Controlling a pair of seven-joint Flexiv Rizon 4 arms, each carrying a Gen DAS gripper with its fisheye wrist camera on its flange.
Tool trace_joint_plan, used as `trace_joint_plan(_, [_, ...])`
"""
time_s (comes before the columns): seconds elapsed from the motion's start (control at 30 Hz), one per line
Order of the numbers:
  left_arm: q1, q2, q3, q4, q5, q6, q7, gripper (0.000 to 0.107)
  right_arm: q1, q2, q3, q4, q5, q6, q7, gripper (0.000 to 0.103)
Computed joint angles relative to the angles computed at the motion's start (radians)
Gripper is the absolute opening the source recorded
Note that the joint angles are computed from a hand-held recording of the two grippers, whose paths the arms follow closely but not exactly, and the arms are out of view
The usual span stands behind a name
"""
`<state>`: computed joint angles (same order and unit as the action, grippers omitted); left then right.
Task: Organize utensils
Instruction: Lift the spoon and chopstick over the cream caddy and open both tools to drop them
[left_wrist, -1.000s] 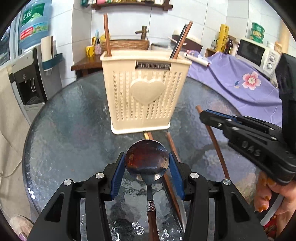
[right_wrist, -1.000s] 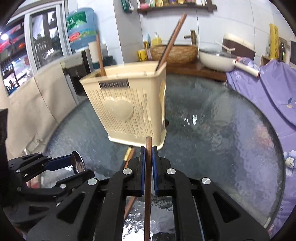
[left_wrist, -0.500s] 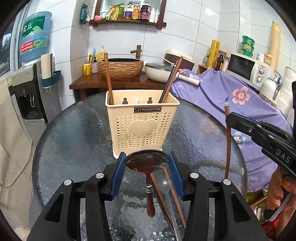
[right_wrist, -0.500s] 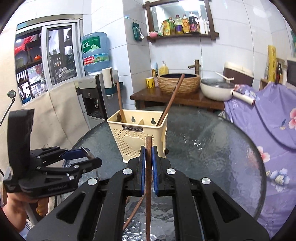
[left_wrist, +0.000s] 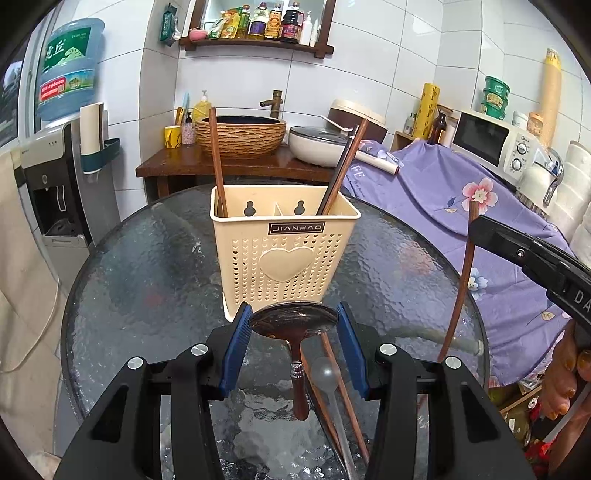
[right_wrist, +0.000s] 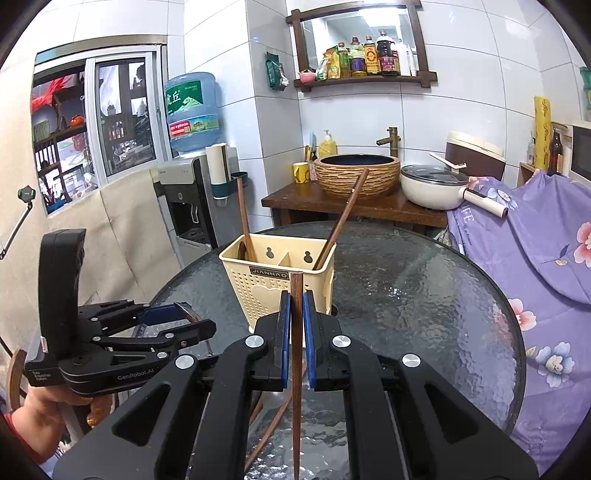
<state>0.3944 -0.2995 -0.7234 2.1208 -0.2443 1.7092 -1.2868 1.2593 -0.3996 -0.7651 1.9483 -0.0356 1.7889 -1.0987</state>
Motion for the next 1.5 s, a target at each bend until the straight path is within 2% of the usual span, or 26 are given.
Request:
trace_joint_plan(0.1, [0.022,0.0,-0.021,-0.004,-0.005,-0.009,0.006,0.045,0.005,0.004,-0.008,-0.006,0.001,0.002,-0.002,0.008])
trace_joint_plan(0.23, [0.047,0.0,-0.051,-0.008,-0.02,-0.021,0.025,0.045,-0.049,0.016,0.048,-0.037,-0.022,-0.012,0.001,0.007])
trace_joint_plan(0.47, [0.145,0.021,-0.167,-0.038,-0.081,-0.042,0.079,0.045,-0.2,0.034,0.187,-0.139,-0.122,-0.055,0.056,0.008])
trace_joint_plan(0.57, [0.205,0.036,-0.238,-0.065,-0.118,-0.048,0.108,0.045,-0.301,0.032,0.284,-0.23,-0.164,-0.109,0.079,0.008])
trace_joint_plan(0.63, [0.218,0.041,-0.256,-0.093,-0.144,-0.05,0.115,0.045,-0.364,0.024,0.347,-0.298,-0.188,-0.151,0.084,0.007])
trace_joint_plan(0.67, [0.212,0.043,-0.249,-0.118,-0.159,-0.05,0.113,0.045,-0.372,0.021,0.349,-0.32,-0.202,-0.161,0.097,0.008])
trace_joint_plan(0.73, [0.133,0.045,-0.155,-0.175,-0.172,-0.059,0.108,0.045,-0.397,0.007,0.361,-0.383,-0.227,-0.187,0.119,0.008])
trace_joint_plan(0.87, [-0.101,0.013,0.128,-0.322,-0.142,-0.097,0.048,0.045,-0.389,-0.039,0.296,-0.509,-0.296,-0.228,0.212,0.008])
trace_joint_plan(1.0, [-0.267,-0.042,0.324,-0.43,-0.123,-0.112,-0.009,0.045,-0.372,-0.096,0.22,-0.599,-0.372,-0.259,0.31,0.008])
trace_joint_plan(1.13, [-0.415,-0.102,0.499,-0.495,-0.1,-0.111,-0.051,0.045,-0.419,-0.152,0.262,-0.657,-0.397,-0.292,0.362,0.008])
trace_joint_plan(1.3, [-0.456,-0.152,0.551,-0.495,-0.095,-0.099,-0.074,0.045,-0.425,-0.2,0.244,-0.629,-0.466,-0.265,0.437,0.008])
trace_joint_plan(1.43, [-0.441,-0.164,0.528,-0.464,-0.085,-0.079,-0.067,0.045,-0.477,-0.225,0.313,-0.616,-0.492,-0.272,0.459,0.008])
trace_joint_plan(1.5, [-0.453,-0.17,0.543,-0.457,-0.073,-0.073,-0.068,0.045,-0.479,-0.229,0.306,-0.592,-0.51,-0.251,0.499,0.008])
